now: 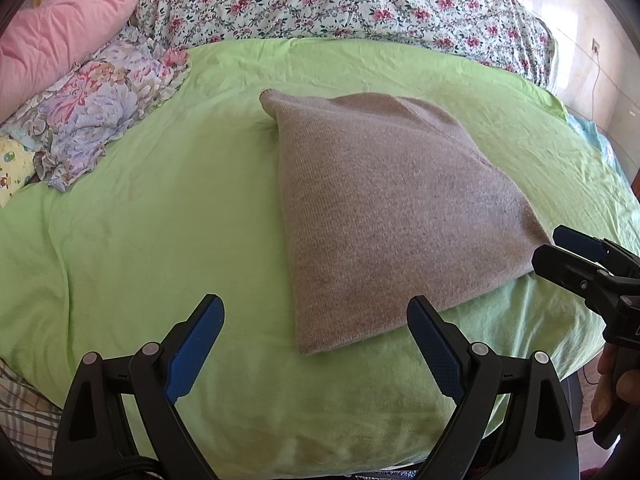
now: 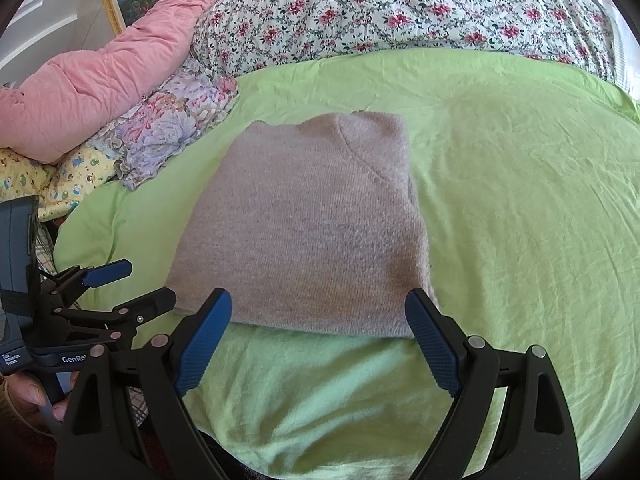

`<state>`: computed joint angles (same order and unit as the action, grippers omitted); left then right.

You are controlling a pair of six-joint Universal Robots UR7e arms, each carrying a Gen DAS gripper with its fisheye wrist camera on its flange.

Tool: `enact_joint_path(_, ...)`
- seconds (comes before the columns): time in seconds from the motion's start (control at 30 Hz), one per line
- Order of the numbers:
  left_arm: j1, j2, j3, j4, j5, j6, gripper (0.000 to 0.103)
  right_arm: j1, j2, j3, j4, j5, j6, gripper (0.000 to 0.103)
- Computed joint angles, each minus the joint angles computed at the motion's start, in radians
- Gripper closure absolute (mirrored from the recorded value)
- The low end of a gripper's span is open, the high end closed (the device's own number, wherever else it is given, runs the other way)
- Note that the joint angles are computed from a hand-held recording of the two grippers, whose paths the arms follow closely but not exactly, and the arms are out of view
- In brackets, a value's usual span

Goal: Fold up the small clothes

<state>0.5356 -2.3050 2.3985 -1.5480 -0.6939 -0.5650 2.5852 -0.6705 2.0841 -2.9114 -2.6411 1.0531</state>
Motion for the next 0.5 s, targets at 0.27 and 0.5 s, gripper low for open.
enact_joint_path(0.27,0.009,0.014,0.000,-0.011,-0.002,0.009,0.010,-0.013,-0.003,0.014,-0.027,0.013,-0.006,0.014)
enact_joint_path(0.5,0.029,0.034,-0.003,-0.042,-0.004,0.028,0.010,-0.019,-0.006,0.021,-0.045,0.012,-0.014,0.014)
